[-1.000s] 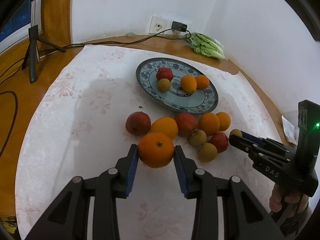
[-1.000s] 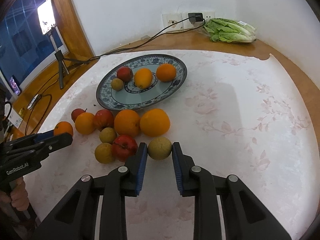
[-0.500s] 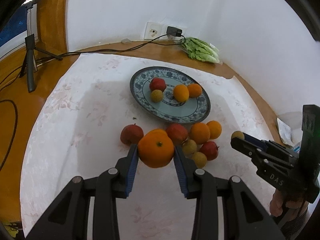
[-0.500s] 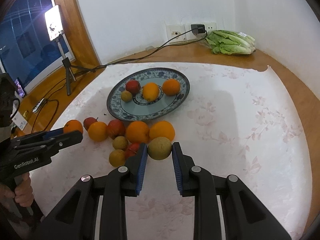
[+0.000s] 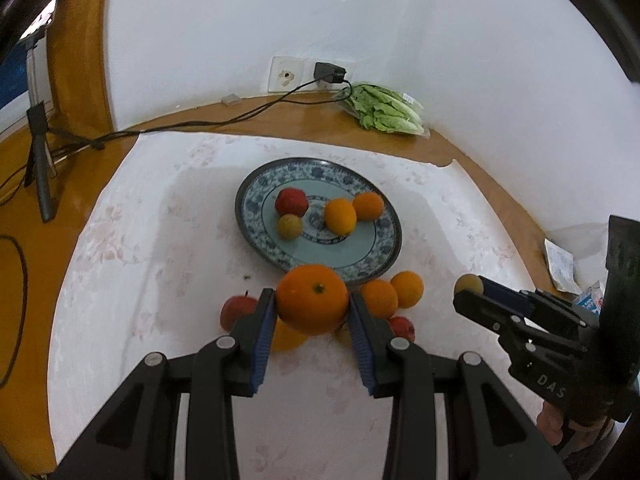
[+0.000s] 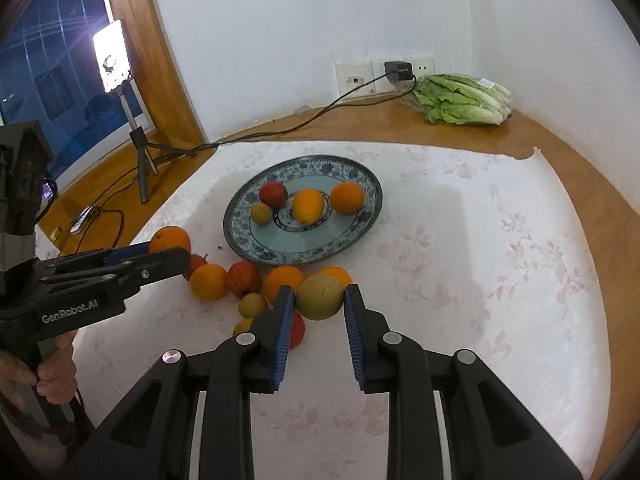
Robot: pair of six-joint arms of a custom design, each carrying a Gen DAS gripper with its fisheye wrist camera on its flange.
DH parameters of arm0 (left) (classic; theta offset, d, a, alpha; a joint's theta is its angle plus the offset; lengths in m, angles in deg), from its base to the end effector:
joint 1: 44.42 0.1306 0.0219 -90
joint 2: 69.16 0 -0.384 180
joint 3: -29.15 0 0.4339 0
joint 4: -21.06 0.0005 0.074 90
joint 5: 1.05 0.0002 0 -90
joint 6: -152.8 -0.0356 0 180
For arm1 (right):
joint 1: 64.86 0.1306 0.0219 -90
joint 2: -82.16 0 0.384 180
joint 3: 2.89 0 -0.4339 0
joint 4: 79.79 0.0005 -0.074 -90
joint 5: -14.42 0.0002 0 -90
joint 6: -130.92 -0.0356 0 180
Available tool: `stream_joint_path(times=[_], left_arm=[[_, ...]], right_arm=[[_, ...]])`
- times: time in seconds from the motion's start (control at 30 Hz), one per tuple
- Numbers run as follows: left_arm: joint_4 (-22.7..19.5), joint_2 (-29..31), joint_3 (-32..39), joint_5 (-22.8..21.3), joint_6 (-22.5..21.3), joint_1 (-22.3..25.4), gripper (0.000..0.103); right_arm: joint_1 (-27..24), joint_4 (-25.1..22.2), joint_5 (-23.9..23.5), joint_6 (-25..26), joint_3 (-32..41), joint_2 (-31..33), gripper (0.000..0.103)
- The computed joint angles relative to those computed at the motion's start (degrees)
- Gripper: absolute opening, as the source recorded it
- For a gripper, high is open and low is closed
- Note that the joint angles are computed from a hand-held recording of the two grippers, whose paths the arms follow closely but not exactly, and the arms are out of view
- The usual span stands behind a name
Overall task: Organize fruits
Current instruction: 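Carry the orange and yellow-green fruit over the plate with both tools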
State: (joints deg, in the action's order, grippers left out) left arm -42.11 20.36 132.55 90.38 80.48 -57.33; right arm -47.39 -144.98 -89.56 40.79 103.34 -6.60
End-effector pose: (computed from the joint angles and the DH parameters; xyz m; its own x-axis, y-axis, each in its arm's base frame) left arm 0.4980 -0.1156 0.5355 -0.7766 -0.1335 -0.6157 0.0035 0.9764 -0.2161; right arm 0.4923 0.1634 0.5432 -0.7338 -0.2286 -0.6397 -0.4372 0.8797 0.1871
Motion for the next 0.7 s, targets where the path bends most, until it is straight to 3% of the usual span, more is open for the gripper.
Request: stream_joint_path(times=[0.7], left_arm=[[-1.4,9.0,7.9,0.4,-2.3,-0.1,0.038]], right_arm=[[0.9,-1.1,1.1,1.8,9.2,7.9,0.027]])
